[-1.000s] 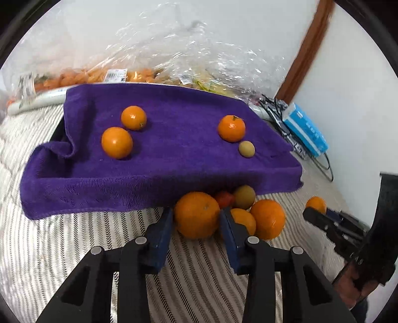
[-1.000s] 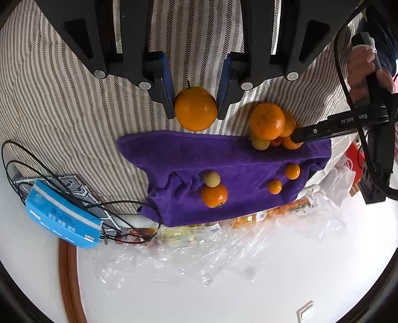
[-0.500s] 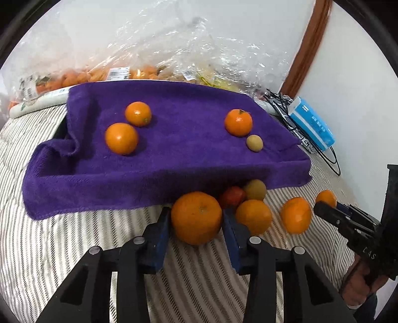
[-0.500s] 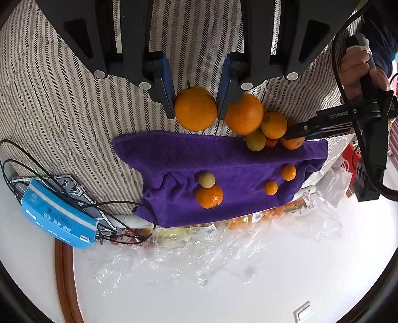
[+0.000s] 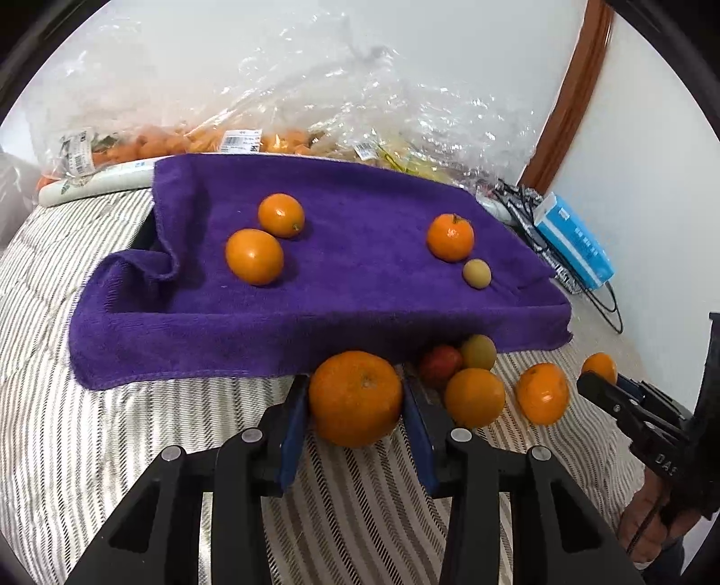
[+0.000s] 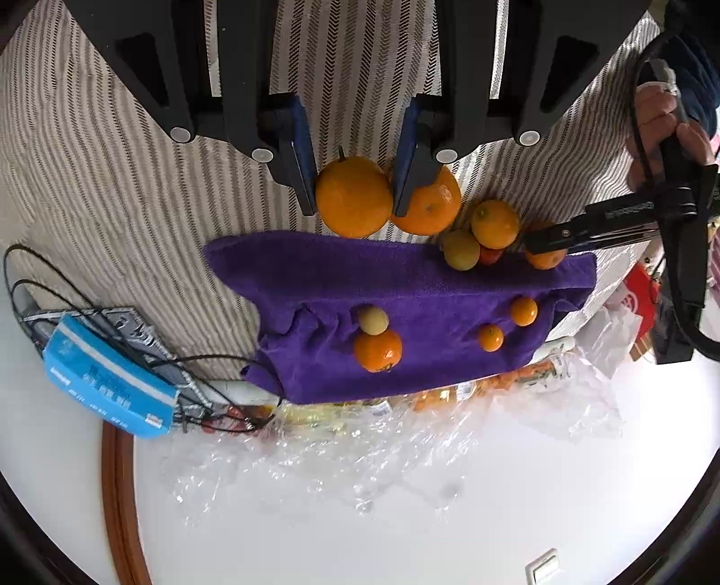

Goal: Organize fruits
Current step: 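Grasp a large orange with the left tool while the right tool holds its orange, then carry the orange over the towel with the left tool while the right tool carries its orange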

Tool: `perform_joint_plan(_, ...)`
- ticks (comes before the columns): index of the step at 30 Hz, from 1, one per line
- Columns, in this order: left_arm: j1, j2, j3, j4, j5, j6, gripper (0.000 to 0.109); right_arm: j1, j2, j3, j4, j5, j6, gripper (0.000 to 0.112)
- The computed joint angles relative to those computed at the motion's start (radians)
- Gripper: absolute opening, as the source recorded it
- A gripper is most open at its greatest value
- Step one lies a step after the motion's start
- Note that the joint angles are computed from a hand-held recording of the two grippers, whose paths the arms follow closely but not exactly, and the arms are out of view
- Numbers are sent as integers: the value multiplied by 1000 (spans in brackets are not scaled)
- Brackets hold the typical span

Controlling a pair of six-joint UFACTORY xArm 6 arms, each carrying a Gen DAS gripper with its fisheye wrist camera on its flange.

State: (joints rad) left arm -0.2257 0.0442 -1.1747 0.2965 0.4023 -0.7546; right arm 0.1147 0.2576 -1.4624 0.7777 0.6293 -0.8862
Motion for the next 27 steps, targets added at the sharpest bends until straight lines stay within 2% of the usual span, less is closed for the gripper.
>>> perform_joint_plan(13,27,-89,37,41,16,-50,38,39,-22,-34,-88,-40,59,32)
perform_joint_plan(17,36,-75,0,67,16,-62,38,55,3,-84,-82,-47,61,32)
perform_joint_plan(24,58,-13,-86,51,7,-38,38,73,103,-238,-123,-36,158,32)
perform_joint_plan(27,61,19,-135,103,29,-69,38,79,145,-301,-144,-41,178,32)
